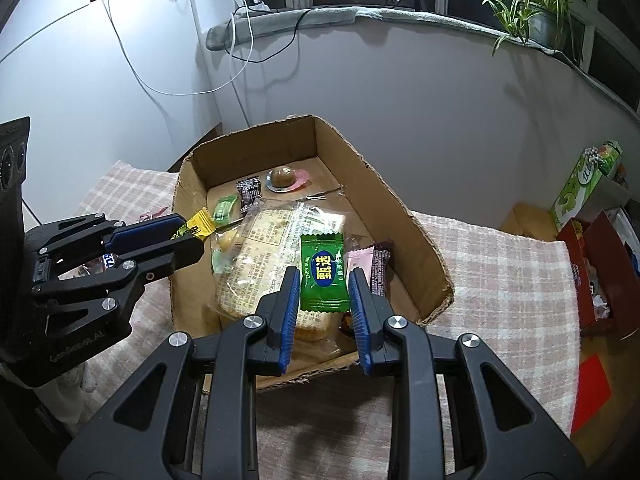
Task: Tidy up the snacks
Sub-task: 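Carry the yellow and green candies into the box and open both tools, then move both open tools back over the remaining snacks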
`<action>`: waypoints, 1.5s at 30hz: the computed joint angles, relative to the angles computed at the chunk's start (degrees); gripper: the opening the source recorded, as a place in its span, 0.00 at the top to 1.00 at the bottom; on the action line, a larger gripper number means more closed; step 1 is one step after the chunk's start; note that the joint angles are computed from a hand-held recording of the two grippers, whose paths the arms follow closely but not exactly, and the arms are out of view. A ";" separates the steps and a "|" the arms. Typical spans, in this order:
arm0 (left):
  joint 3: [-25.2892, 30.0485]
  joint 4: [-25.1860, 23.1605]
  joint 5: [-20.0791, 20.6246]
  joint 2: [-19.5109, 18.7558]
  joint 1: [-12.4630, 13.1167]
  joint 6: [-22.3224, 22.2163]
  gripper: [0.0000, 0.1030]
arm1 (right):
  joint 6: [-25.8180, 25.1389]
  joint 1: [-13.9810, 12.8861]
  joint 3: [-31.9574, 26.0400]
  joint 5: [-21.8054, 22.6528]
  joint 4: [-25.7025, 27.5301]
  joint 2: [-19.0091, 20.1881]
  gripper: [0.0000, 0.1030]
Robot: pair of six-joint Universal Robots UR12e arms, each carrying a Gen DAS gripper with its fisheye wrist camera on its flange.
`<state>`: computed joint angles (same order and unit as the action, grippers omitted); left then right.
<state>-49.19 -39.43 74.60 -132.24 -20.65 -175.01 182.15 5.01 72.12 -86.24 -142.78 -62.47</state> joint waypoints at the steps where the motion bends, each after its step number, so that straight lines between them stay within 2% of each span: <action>1: 0.07 -0.10 -0.02 -0.02 -0.05 0.09 0.80 | -0.18 0.03 -0.04 -0.10 0.10 0.01 0.75; 4: 0.20 -0.09 -0.11 -0.11 -0.19 0.42 0.79 | -0.20 0.13 -0.07 -0.97 -0.37 0.08 0.74; 7: 0.32 -0.37 0.06 -0.15 -0.23 0.50 0.78 | -0.07 0.19 -0.05 -1.52 -0.77 0.13 0.58; 8: 0.34 -0.38 0.25 -0.16 -0.23 0.47 0.76 | -0.07 0.24 0.05 -1.83 -1.07 0.10 0.49; 9: 0.32 -0.21 0.52 -0.17 -0.22 0.36 0.75 | -0.12 0.30 0.08 -2.16 -1.29 0.10 0.47; 11: 0.37 -0.31 0.48 -0.18 -0.19 0.08 0.73 | -0.13 0.31 0.00 -2.19 -1.16 0.11 0.47; 14: 0.29 -0.09 0.64 -0.12 -0.14 -0.45 0.62 | -0.42 0.41 -0.03 -2.75 -1.17 0.10 0.46; 17: -0.05 0.31 0.76 0.11 -0.15 -0.19 0.61 | -0.56 0.60 0.28 -3.71 -2.04 -0.04 0.32; 24: -1.51 2.00 0.96 1.09 -0.15 -0.11 0.60 | -0.32 1.00 0.73 -4.41 -2.38 -0.65 0.31; 25: -1.83 2.34 0.74 1.31 -0.10 -0.29 0.59 | -0.30 1.09 0.78 -4.55 -2.44 -0.72 0.29; 26: -2.10 2.65 0.63 1.50 -0.06 -0.33 0.56 | -0.30 1.20 0.85 -4.68 -2.66 -0.79 0.19; 27: -2.52 3.09 0.56 1.77 -0.02 -0.35 0.54 | -0.40 1.40 1.01 -4.93 -3.19 -0.90 0.15; 36: -6.88 6.66 0.99 4.50 1.02 -2.45 0.53 | -1.68 3.03 0.65 -5.98 -3.80 -1.09 0.14; 38: -8.15 7.13 0.73 5.34 1.52 -2.93 0.52 | -1.95 3.28 0.38 -5.75 -3.66 -1.00 0.14; 41: -10.25 8.28 1.09 6.66 2.39 -3.94 0.44 | -2.48 3.75 0.05 -4.97 -3.88 -0.83 0.14; 45: -13.17 9.50 2.06 8.27 3.77 -6.11 0.44 | -2.99 4.28 -0.53 -3.23 -3.70 -0.44 0.14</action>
